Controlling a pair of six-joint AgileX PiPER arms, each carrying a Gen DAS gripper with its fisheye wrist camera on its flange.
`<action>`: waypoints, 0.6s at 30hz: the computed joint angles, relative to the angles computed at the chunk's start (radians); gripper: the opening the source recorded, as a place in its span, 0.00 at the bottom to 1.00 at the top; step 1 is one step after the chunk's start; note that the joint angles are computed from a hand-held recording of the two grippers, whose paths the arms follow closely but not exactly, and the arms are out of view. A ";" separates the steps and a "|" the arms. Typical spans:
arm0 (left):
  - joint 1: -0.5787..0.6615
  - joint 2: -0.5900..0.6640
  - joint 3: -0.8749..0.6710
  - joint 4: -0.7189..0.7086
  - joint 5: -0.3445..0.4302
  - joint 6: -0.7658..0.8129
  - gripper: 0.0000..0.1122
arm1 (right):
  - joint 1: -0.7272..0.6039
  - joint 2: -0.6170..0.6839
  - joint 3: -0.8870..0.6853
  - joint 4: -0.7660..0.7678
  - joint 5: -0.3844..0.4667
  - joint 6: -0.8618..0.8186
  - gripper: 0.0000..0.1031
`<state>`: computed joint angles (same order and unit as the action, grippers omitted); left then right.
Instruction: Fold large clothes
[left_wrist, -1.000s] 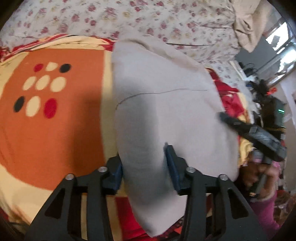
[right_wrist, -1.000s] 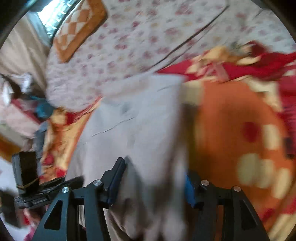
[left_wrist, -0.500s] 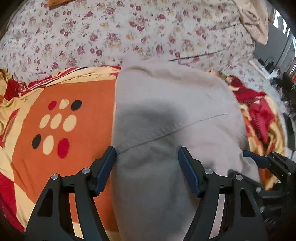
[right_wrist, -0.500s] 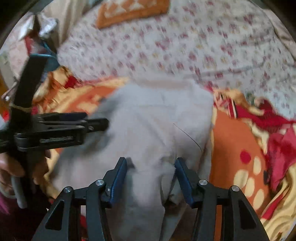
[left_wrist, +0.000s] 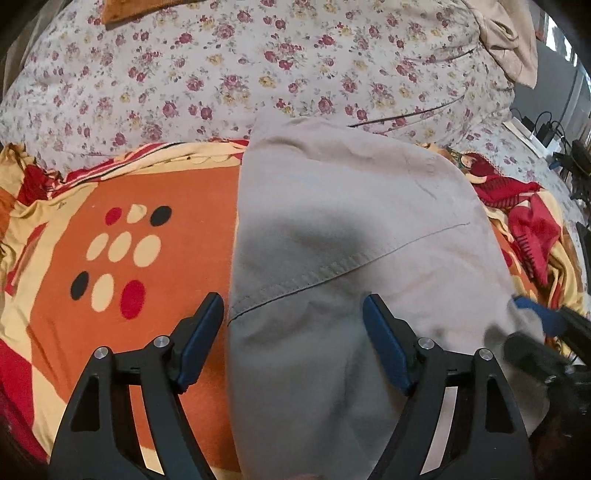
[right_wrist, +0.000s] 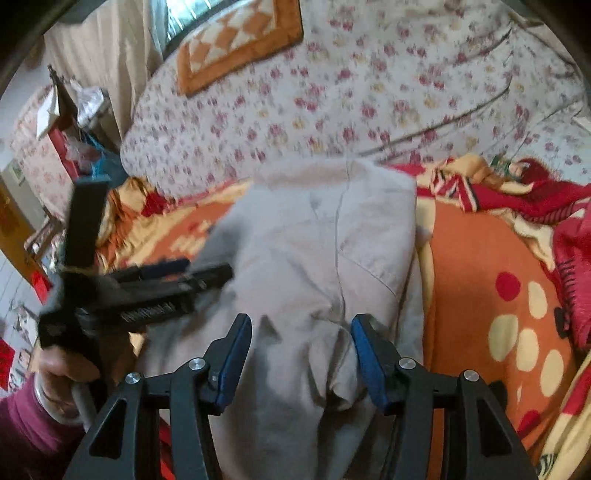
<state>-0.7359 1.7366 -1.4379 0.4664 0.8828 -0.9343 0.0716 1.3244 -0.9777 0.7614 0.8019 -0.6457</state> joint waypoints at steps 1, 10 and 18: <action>-0.005 -0.005 0.004 0.008 0.003 -0.012 0.70 | 0.014 -0.019 0.005 -0.010 -0.026 0.020 0.58; -0.088 -0.054 0.057 0.168 0.036 -0.168 0.70 | 0.201 -0.141 0.052 -0.423 -0.300 0.498 0.76; -0.107 -0.076 0.090 0.254 0.039 -0.251 0.70 | 0.284 -0.112 0.049 -0.748 -0.350 0.807 0.78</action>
